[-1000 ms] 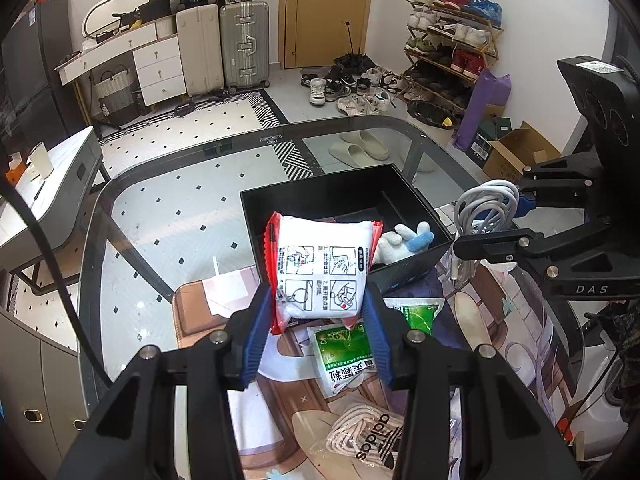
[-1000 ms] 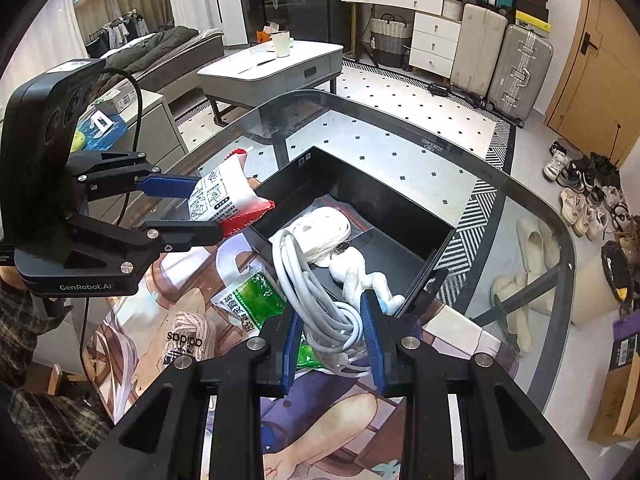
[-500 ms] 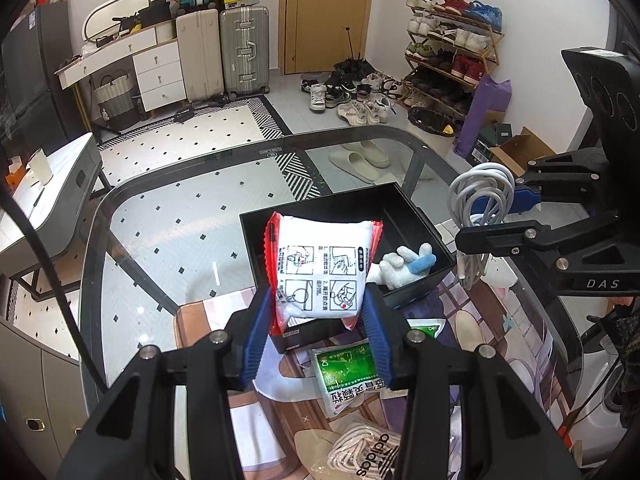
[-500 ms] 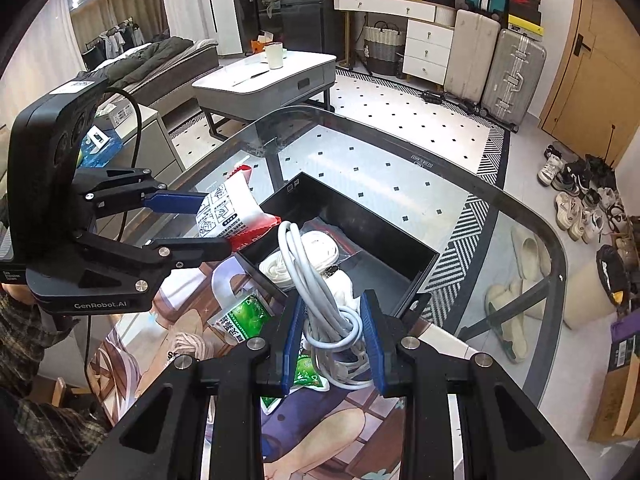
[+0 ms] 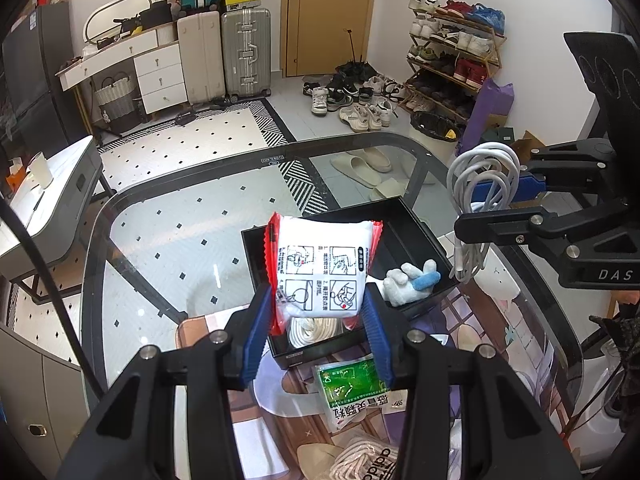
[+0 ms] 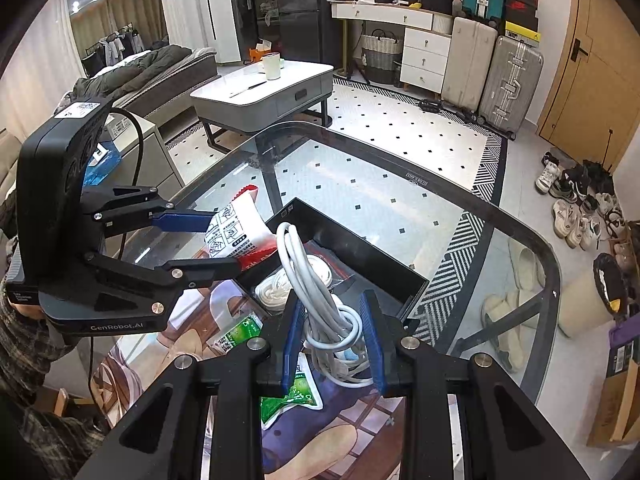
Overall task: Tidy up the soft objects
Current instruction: 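Lift and carry the packet with the left tool while the right tool carries the cable over the black box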
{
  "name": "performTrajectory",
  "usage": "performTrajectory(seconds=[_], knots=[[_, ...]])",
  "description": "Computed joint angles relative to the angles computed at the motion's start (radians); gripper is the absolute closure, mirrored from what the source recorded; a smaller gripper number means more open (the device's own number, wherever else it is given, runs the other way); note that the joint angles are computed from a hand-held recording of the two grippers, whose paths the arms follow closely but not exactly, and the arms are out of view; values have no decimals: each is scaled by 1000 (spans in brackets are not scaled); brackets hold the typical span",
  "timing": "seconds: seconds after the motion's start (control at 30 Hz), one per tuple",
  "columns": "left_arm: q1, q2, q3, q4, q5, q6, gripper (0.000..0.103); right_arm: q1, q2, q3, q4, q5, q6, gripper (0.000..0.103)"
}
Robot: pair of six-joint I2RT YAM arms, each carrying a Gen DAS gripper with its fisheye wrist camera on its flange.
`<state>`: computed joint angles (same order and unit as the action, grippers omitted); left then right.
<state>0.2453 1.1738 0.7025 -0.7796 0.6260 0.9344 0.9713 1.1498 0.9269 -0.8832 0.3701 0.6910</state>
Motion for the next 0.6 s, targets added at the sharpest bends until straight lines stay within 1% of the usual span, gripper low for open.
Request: performTrajectory(seconds=[0.6], knots=[[-67, 65, 41, 75, -23, -94, 59, -87, 38, 39, 34, -44, -94, 74]])
